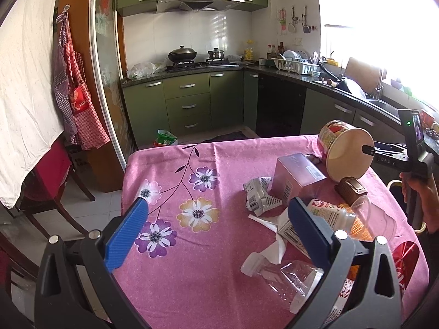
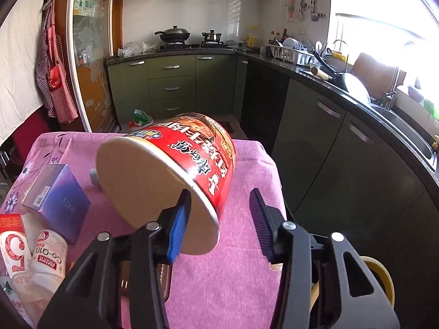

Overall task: Collect trash
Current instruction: 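Grasp the paper noodle cup rim with the right gripper, then drop the noodle cup into the bin with the right gripper while the left gripper nears the purple box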

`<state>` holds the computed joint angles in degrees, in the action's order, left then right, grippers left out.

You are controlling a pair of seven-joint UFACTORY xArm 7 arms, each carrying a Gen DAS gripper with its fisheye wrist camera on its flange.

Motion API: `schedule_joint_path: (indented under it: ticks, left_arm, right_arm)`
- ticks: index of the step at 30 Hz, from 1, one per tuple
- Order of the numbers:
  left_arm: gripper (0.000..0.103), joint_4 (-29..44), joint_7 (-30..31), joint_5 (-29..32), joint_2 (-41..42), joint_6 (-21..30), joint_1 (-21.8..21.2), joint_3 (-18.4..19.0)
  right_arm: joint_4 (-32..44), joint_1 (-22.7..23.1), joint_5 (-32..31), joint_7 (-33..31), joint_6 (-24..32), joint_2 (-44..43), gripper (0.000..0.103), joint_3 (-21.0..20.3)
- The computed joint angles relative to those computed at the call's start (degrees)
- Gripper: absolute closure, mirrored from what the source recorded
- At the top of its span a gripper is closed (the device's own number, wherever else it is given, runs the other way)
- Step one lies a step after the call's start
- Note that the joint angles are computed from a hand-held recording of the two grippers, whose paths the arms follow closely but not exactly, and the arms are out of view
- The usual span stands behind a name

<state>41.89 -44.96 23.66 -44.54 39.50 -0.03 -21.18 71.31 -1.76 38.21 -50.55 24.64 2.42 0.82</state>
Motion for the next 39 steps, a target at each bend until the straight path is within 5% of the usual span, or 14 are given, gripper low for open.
schedule_joint_path:
  ticks: [3,10,16,20,29,39]
  left_arm:
    - [0.006,0.0,0.3,-0.1,1.1,-0.5,0.0,0.5]
    - [0.006,0.2,1.0,0.0,2.7,-1.1,-0.5,1.0]
    - [0.006,0.9,2.3,-0.7,2.4,-1.5,-1.8,1.6]
    - [0.006,1.3,3.6,-1.7,2.0,-1.8,-2.6,1.9]
    - [0.006,2.6,4.0,-2.6,2.9,-3.5,-3.2,0.2]
    - [0.006,5.4,4.1,-2.8,6.2,-1.6,-4.1,-0.7]
  right_arm:
    - [2.4,0.5,-2.4,2.5,-3.0,3.2,0.09,0.6]
    - [10.6,-1.8,-5.4,8.1,1.1,8.7,0.098,2.1]
    - [18.6,-6.7,-5.0,10.1,14.7,8.6,0.099,1.1]
    - [26.5,-11.2,-5.5,12.5,28.7,8.9,0.099,-1.9]
    - [46.6,-22.7,-16.3,19.6,54.4,18.1,0.098,-6.9]
    - [60.2,-28.4,-25.4,27.3,60.4,37.8,0.098,-4.8]
